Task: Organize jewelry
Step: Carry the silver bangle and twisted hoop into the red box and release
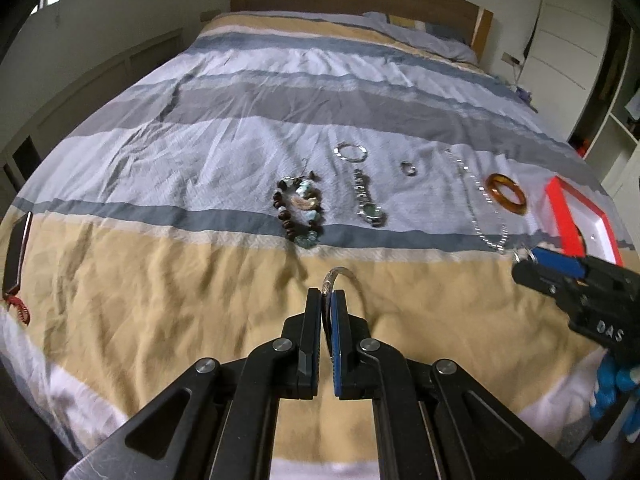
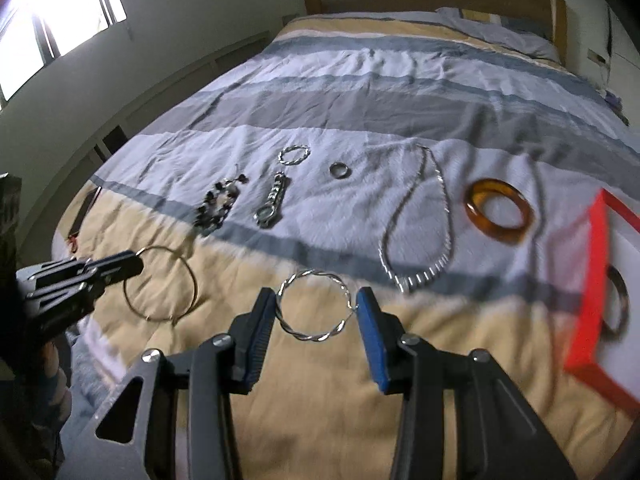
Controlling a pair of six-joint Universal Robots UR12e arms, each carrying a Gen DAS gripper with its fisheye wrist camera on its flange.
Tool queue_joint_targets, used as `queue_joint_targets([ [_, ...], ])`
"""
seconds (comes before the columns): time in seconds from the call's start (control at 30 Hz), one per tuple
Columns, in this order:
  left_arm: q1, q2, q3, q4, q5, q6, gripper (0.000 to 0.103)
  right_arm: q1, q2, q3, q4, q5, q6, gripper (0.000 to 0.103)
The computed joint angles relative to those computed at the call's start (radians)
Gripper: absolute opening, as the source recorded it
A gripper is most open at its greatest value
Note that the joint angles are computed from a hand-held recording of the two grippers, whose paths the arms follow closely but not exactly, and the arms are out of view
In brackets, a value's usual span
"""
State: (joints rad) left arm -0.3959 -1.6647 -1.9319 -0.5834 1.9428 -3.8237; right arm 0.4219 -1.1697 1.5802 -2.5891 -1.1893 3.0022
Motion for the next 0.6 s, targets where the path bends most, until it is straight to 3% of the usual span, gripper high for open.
queue_joint_targets([
  [0.3, -0.070, -0.016, 0.063, -0.025, 0.028, 0.026, 0.004, -0.065, -0.123, 0.149, -0.101, -0.001, 0.056, 0.039],
  [0.6, -0.130, -0.112, 0.216, -0.011, -0.006, 0.151, 0.004, -0.161, -0.188, 0.222, -0.164, -0.018, 0.094, 0.039],
])
